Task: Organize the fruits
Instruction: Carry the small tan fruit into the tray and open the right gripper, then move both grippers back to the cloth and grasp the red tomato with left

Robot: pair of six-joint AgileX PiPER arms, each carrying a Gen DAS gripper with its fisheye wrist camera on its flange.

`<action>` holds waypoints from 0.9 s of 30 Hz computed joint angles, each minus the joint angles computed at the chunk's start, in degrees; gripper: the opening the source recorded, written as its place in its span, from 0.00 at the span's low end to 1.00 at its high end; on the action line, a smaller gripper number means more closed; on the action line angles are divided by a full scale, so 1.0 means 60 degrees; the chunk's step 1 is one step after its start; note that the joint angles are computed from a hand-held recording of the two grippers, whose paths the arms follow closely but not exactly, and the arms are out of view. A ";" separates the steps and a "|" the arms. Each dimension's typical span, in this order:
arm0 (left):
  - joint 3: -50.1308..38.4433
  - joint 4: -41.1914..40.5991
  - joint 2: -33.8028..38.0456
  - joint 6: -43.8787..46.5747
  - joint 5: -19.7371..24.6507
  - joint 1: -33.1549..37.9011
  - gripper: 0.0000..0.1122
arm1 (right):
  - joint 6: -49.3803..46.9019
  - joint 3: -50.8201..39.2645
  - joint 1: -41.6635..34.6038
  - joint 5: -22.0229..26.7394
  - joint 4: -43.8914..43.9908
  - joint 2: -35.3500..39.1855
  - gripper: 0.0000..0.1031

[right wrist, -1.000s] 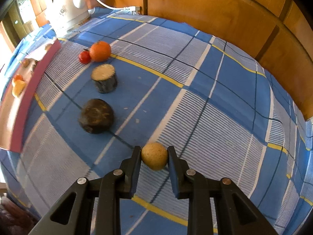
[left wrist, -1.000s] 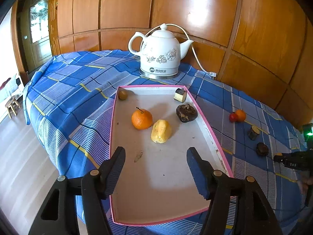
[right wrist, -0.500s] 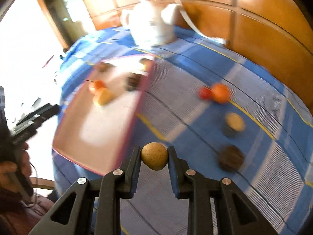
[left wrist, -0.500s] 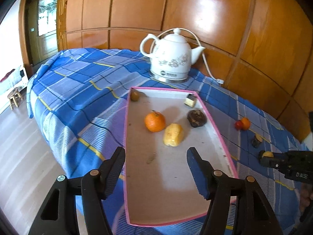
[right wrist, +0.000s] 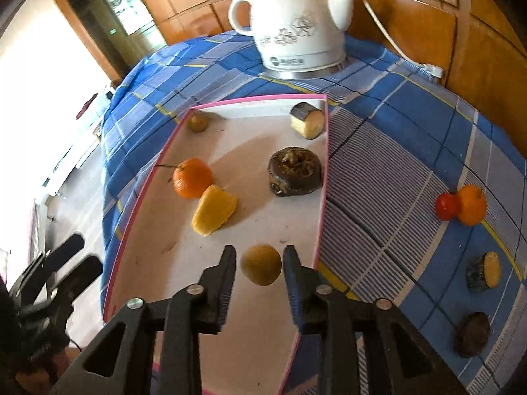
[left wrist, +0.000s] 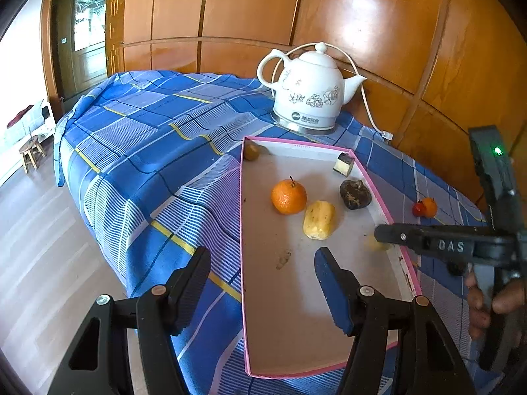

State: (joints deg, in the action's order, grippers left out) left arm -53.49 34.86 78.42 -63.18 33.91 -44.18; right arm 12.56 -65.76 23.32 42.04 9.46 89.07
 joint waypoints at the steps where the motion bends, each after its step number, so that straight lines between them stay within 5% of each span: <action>1: 0.0000 -0.0058 0.0022 0.0055 -0.0024 0.0015 0.59 | -0.0024 0.0041 -0.0044 -0.0037 0.0056 -0.0027 0.34; 27: -0.0453 -0.0031 0.0234 0.0337 0.0311 -0.0727 0.59 | 0.0224 0.2372 -0.0739 0.0522 -0.1136 -0.3328 0.35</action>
